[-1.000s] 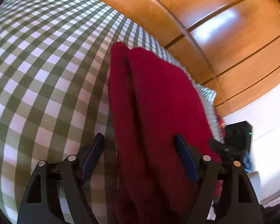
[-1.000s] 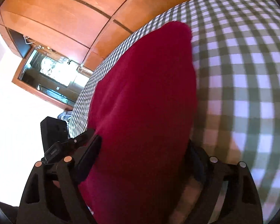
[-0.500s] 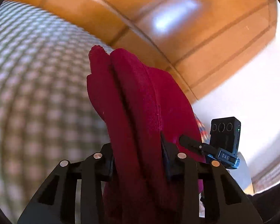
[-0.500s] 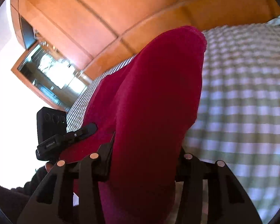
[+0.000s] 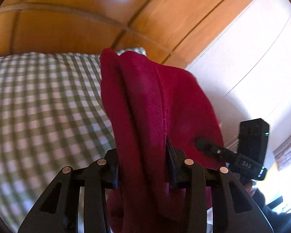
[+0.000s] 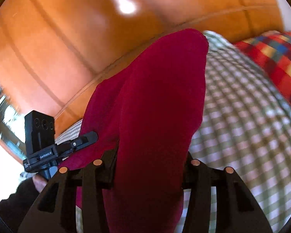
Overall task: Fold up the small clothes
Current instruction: 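Grasp the folded sweater with both grippers and lift it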
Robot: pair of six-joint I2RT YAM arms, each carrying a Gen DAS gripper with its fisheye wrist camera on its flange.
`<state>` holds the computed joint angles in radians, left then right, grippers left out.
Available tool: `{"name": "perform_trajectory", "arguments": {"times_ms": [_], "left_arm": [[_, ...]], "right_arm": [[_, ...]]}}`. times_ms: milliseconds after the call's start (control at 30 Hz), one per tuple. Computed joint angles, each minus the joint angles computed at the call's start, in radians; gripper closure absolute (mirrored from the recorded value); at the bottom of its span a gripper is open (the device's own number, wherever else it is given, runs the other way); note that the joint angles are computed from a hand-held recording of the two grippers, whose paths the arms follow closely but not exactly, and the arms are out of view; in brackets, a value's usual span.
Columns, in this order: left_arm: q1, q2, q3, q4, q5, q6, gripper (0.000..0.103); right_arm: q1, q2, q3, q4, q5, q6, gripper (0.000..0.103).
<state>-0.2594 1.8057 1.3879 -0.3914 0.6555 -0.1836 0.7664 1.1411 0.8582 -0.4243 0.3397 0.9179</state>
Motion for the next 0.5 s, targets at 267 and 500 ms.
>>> {"name": "perform_trajectory", "arguments": {"times_ms": [267,500], "left_arm": [[-0.073,0.157,0.082,-0.034,-0.283,-0.002,0.036],[-0.069,-0.132,-0.135,0.113,-0.360,0.044,0.048]], "right_arm": [[-0.074,0.006,-0.155,0.023,-0.008,0.131,0.022],[0.169,0.008,0.108,-0.385,0.385,0.187,0.037]]}}
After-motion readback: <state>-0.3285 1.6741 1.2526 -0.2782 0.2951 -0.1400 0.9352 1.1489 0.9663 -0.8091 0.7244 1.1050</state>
